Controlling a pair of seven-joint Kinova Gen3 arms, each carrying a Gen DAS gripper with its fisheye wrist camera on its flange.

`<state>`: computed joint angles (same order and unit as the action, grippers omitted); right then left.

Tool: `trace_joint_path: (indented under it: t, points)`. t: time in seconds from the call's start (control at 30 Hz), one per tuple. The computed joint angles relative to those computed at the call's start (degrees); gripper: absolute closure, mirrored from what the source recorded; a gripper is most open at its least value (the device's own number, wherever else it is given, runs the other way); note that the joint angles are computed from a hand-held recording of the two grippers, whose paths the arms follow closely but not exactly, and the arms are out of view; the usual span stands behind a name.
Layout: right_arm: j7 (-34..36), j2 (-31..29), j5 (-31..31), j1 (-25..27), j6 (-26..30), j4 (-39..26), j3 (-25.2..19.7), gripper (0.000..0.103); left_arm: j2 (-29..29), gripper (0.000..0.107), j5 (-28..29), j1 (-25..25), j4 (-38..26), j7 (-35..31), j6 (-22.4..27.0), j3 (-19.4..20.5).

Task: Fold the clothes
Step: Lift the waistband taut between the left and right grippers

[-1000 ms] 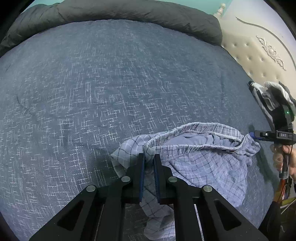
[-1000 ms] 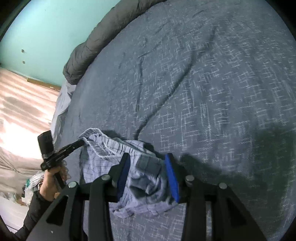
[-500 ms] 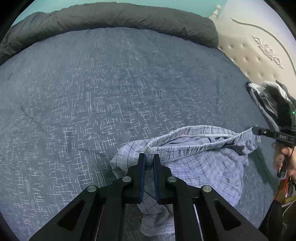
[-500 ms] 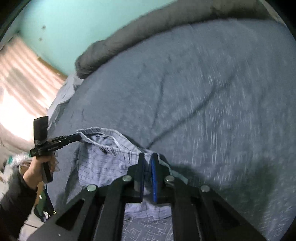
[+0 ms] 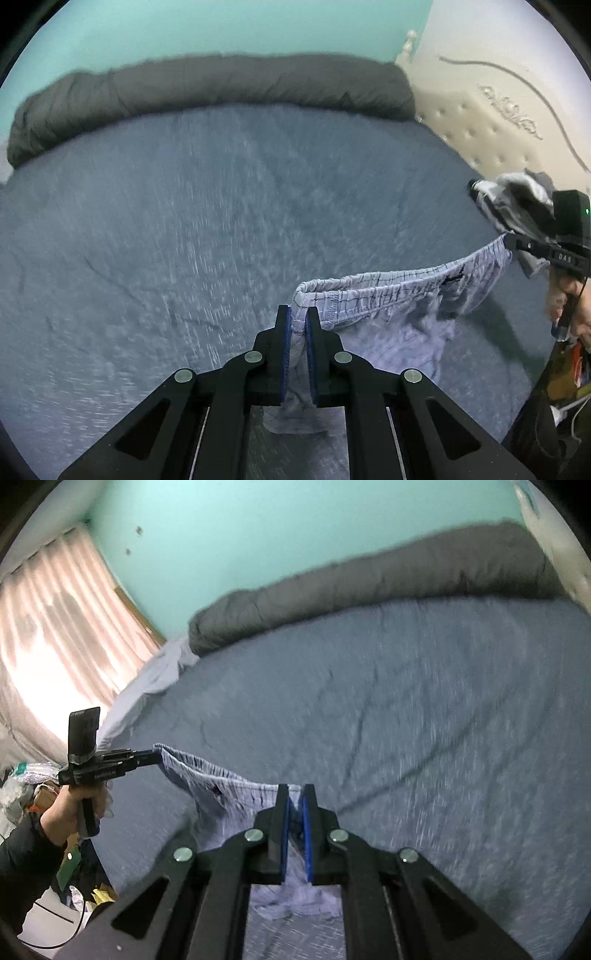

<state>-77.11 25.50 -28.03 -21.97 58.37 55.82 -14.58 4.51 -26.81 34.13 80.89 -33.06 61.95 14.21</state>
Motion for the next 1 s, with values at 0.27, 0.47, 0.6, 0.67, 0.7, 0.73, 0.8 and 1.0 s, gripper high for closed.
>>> trace_joint_path:
  t: [0.27,0.47,0.6,0.67,0.7,0.73,0.8,1.0]
  points:
    - [2.13,-6.21,-1.01,0.45,2.4,-5.56,-0.21,0.097,-0.65,0.1,-12.57,8.51,-14.11,1.86,15.15,4.82]
    - [2.89,-10.37,-1.56,0.49,5.66,-8.91,0.6,0.097,0.47,0.1,-19.72,15.82,-22.26,2.01,23.39,6.37]
    - [2.99,-11.51,-1.32,0.22,7.23,-10.72,1.18,0.097,1.14,0.1,-20.79,18.79,-25.0,2.13,25.62,5.65]
    - [2.39,-11.41,-1.04,-0.01,7.32,-10.57,1.5,0.097,1.24,0.1,-20.09,19.07,-24.94,2.2,25.33,4.97]
    - [2.11,-11.23,-1.1,-0.01,7.3,-10.32,1.57,0.097,1.07,0.1,-19.11,18.72,-24.13,2.38,24.56,4.54]
    - [1.83,-10.95,-0.98,-0.08,7.33,-9.94,1.65,0.097,0.86,0.1,-18.09,18.21,-23.19,2.59,23.7,4.22]
    - [1.27,-10.28,-0.46,-0.31,7.39,-9.29,1.82,0.097,0.26,0.1,-14.87,16.2,-20.59,2.72,21.06,3.46]
    - [-2.03,-3.5,3.76,-2.58,7.62,-9.94,2.71,0.097,0.06,0.1,-3.68,6.64,-10.98,0.57,10.3,0.54]
